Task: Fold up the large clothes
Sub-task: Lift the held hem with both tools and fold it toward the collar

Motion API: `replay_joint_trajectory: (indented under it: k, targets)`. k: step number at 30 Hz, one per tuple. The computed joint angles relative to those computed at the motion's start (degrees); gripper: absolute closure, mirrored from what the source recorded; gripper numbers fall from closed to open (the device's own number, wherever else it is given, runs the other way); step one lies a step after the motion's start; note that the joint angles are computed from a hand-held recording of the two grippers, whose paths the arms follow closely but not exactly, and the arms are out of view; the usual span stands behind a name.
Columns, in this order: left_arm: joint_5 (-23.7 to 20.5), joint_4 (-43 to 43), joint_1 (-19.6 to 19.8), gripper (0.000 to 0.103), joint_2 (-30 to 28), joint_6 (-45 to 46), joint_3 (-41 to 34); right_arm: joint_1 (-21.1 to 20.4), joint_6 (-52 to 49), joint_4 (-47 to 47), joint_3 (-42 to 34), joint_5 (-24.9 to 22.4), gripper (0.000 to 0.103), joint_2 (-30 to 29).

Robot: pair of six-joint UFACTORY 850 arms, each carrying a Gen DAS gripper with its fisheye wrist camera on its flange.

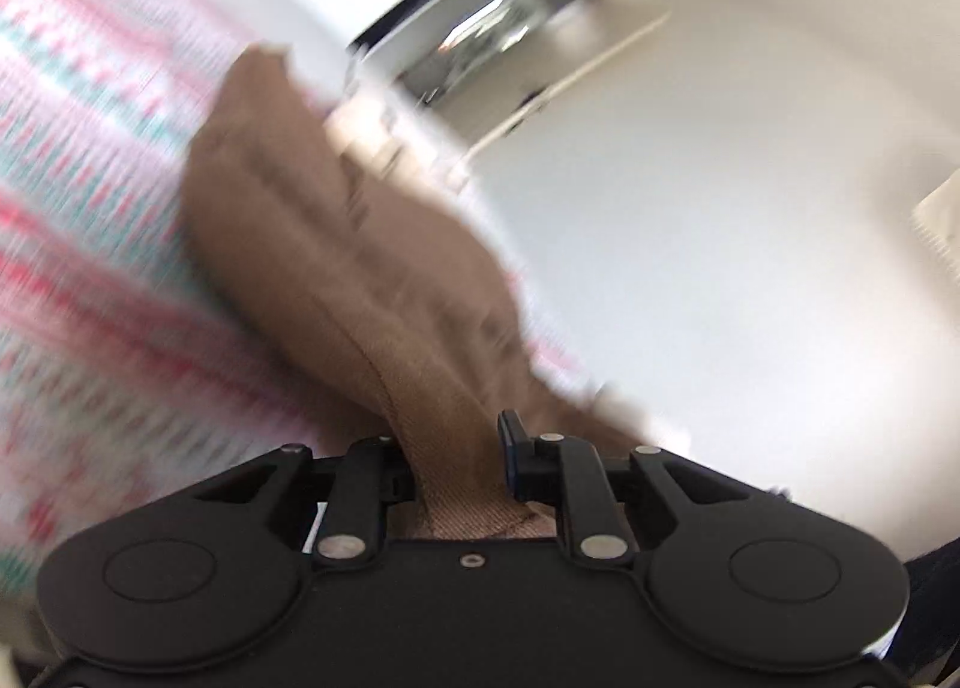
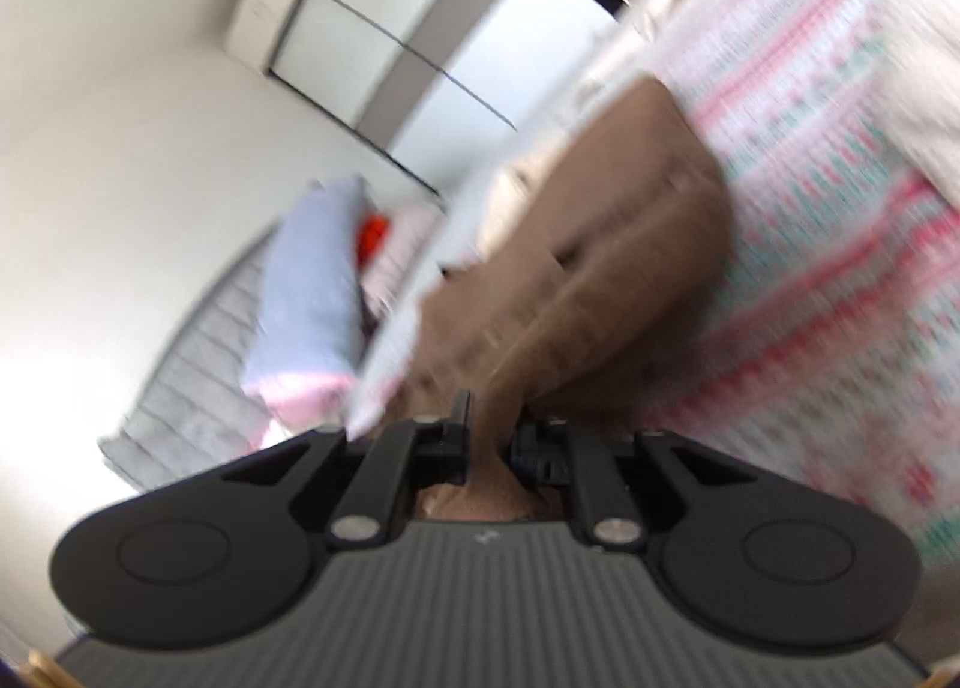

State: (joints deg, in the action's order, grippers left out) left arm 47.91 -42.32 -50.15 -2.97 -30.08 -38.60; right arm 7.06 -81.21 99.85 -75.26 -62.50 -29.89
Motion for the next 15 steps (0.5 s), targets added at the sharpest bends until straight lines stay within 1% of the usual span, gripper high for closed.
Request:
replay_joint_trajectory:
  k: [2, 4, 7, 11, 15]
  targets:
    - [3.9, -1.4, 0.3, 0.084, -0.5, 2.6, -1.3, 0.9, -1.0, 3.6, -1.7, 0.3, 0.094, -0.7]
    - [7.8, -3.9, 0.8, 0.085, -2.0, 6.4, -3.4, 1.9, -0.8, 7.5, -4.1, 1.6, 0.094, -2.0]
    - [11.4, -5.3, 3.3, 0.085, -3.1, 7.3, -5.8, 3.0, 0.9, 13.3, -8.6, 4.1, 0.094, -4.8]
    - [11.3, -5.5, 8.9, 0.086, -3.9, 8.7, -9.1, 3.9, 6.2, 16.9, -17.9, 9.9, 0.094, -10.3]
    - [10.0, -3.7, 15.8, 0.086, -6.7, 8.1, -13.1, 5.1, 14.0, 14.7, -33.0, 17.3, 0.094, -19.0]
